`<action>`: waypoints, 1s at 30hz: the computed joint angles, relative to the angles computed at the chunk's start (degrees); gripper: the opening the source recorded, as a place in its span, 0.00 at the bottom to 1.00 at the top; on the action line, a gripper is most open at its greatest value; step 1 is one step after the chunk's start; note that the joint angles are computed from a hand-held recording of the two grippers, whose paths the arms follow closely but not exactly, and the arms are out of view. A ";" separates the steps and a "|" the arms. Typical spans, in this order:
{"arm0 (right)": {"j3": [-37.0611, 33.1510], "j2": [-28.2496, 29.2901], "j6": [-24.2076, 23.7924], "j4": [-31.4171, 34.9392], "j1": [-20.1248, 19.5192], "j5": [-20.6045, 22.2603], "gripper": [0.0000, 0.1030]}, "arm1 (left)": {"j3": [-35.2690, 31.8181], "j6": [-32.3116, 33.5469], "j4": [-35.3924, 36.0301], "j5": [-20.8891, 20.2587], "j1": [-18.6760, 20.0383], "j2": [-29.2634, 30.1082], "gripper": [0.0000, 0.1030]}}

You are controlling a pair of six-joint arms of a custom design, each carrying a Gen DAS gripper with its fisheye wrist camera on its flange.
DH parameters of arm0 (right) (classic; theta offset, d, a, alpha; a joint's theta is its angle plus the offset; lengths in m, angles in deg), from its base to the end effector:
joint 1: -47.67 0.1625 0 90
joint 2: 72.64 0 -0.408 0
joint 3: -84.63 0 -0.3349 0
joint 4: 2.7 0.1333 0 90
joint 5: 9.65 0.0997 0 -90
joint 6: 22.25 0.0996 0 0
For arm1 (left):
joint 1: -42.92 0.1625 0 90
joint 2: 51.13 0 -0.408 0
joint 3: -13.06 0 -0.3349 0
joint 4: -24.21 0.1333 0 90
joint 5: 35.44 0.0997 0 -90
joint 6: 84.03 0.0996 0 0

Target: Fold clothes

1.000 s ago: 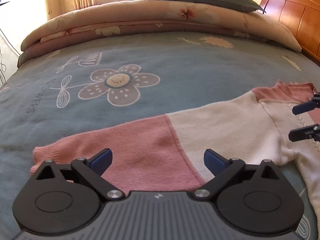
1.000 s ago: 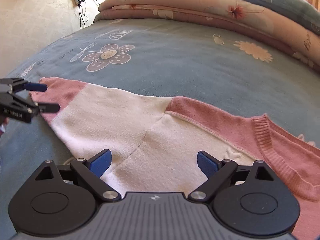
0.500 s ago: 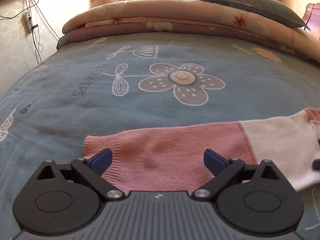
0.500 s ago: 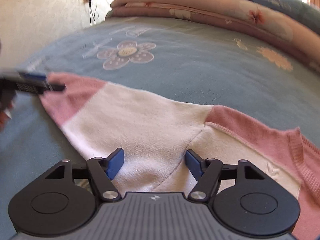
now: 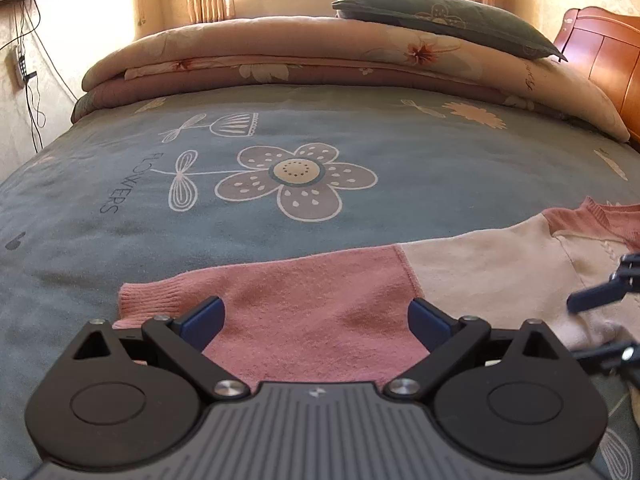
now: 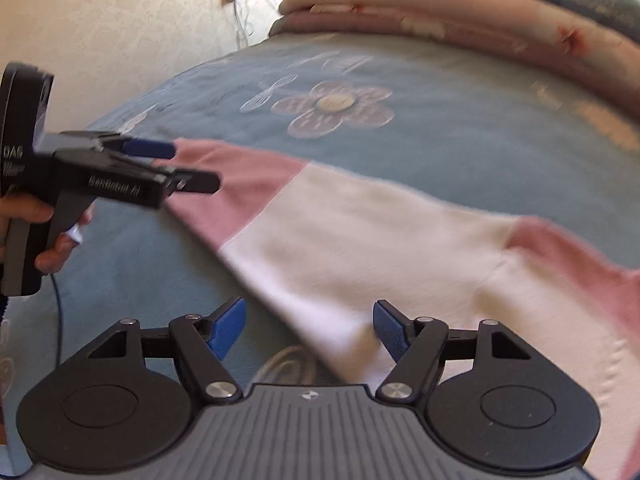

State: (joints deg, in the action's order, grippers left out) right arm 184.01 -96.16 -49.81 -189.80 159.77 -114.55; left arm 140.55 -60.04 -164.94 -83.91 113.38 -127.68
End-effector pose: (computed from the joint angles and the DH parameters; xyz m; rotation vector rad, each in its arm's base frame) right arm 0.3194 -0.5003 -0.0530 1.1222 -2.5902 0.5110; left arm 0.0447 -0.4700 0.3239 0.4741 2.2048 -0.9614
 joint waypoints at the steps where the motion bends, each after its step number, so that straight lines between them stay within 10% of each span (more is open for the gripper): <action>1: -0.08 1.01 -0.36 -1.10 0.17 0.69 0.75 | -0.16 -0.68 0.94 -0.29 0.30 -0.35 0.95; 6: 0.07 0.55 0.66 -0.14 0.33 7.57 0.76 | -0.60 -3.36 3.93 -3.91 1.71 -2.43 0.95; 13: 2.02 -1.54 4.04 1.35 1.52 -1.29 0.78 | -0.67 -4.46 4.84 -7.19 2.99 -1.67 0.95; 20: 2.89 -2.56 6.91 1.21 -1.32 11.99 0.86 | -1.32 -5.52 4.72 -3.01 2.95 -0.74 0.95; 30: 5.33 -5.01 5.36 -0.68 -0.43 5.17 0.86 | -1.92 -3.94 11.75 -13.52 4.34 -1.39 0.95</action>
State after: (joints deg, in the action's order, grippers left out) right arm 189.34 -101.16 -44.45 -190.49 159.34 -109.37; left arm 138.63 -63.98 -153.19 -97.43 117.71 -129.07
